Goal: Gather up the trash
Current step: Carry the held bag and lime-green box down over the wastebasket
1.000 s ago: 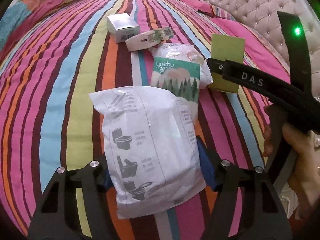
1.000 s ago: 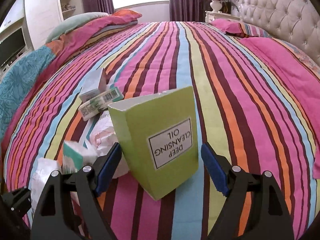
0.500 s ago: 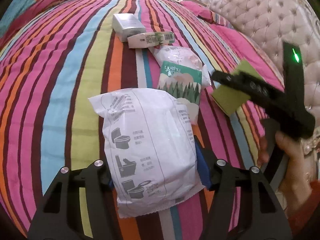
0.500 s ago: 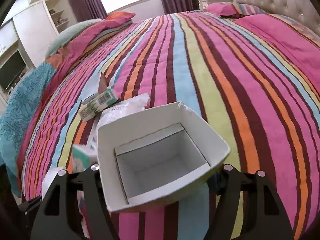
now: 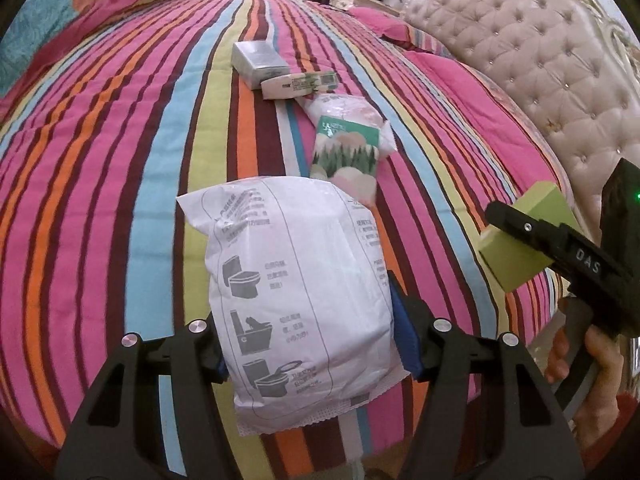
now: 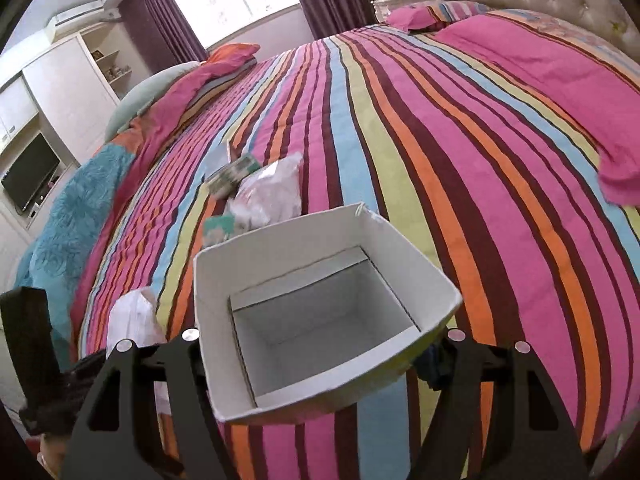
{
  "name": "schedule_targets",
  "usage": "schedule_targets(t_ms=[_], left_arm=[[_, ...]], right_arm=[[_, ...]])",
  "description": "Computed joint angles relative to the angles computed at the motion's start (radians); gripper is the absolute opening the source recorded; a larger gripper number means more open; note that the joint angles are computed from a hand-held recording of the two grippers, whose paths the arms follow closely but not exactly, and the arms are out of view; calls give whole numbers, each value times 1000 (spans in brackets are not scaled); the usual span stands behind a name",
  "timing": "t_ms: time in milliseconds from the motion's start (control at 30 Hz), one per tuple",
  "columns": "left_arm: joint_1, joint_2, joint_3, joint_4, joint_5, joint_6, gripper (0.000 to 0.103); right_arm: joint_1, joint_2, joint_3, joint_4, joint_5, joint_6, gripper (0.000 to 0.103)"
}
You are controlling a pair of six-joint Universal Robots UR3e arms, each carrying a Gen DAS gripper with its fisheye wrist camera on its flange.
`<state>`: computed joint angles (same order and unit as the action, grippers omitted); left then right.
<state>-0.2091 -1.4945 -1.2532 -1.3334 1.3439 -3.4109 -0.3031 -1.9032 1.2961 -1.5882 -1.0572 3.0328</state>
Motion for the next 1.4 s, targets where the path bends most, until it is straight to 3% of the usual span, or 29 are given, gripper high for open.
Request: schedule_targets(t_ms=[367,600,833,1100,1400], left_arm=[[32,240,-88,-125,-34,84,60],[25,376,-127,-213,-47,118,60],[-42,477,-165,-302,-47,115,60],[-207,528,-201,-361,33,61,60],[-250,586,-285,-429,13,6,60]], right_arm=[[-55,-208,13,239,76,-60,66],[-107,-318,-17,448,118,-158,66],[-50,-389,-25,545,84,-168,66],[198,-413,80,407,-73,37,66],[391,-436,203,355,-194,201,66]])
